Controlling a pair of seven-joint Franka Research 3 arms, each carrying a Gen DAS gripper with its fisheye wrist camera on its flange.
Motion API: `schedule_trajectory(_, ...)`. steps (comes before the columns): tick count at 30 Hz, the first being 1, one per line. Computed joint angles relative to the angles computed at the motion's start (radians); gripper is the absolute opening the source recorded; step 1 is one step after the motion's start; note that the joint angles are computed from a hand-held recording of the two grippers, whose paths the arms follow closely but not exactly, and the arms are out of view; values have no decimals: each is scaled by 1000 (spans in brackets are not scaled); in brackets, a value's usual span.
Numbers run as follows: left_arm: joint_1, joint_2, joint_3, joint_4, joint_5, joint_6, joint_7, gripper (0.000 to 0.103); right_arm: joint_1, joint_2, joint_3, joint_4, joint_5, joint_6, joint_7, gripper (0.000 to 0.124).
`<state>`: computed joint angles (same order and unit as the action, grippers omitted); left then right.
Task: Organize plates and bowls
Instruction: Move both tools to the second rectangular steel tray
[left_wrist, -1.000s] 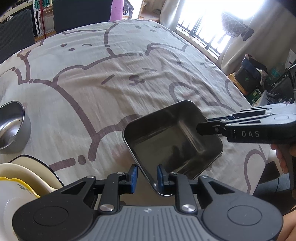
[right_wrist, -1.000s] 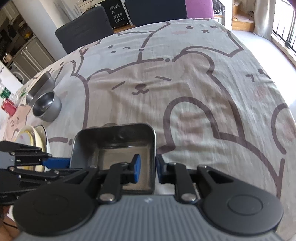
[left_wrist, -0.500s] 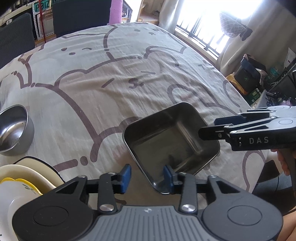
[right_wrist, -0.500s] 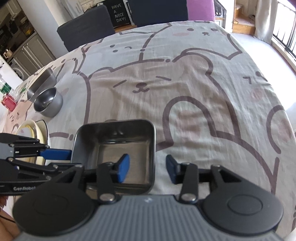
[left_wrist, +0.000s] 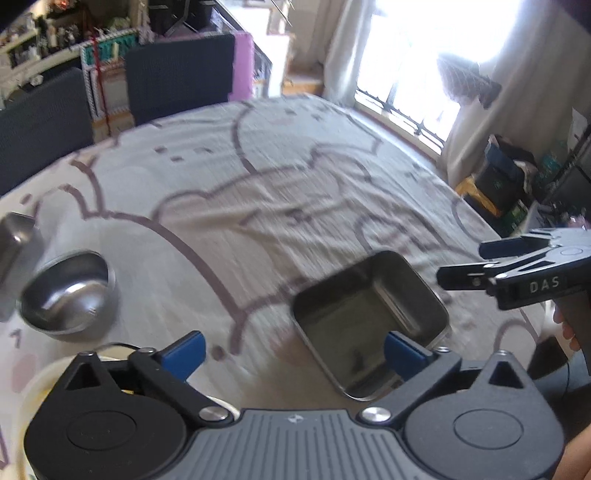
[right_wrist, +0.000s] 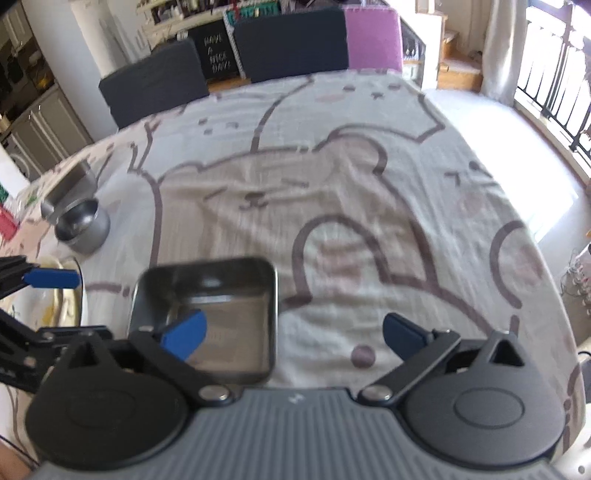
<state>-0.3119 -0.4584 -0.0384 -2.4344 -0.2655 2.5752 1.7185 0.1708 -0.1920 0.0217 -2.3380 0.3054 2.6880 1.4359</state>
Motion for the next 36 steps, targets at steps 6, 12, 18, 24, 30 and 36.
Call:
schedule_trajectory(6,52,-30,27,-4,12,6,-35,103,2,26,17,21,-15,109,55,103)
schedule_trajectory(12,116,-62,67,-18,21,29,-84,103,34,118,33,116,-13,191,86,103)
schedule_trajectory(18,196,-86,100,-38,48,56,-152,103,85,253,55,259,-2,251,50,103)
schedule_trajectory(24,295,-78,119,-46,94,81,-261,103,113,427,126,484,79,258,-54,103)
schedule_trajectory(30,380,-13,122,-29,115,117,-419,103,179,653,130,772,64,220,-106,103)
schedule_trajectory(36,434,90,117,18,145,141,-539,103,248,898,101,1142,-5,73,-47,103)
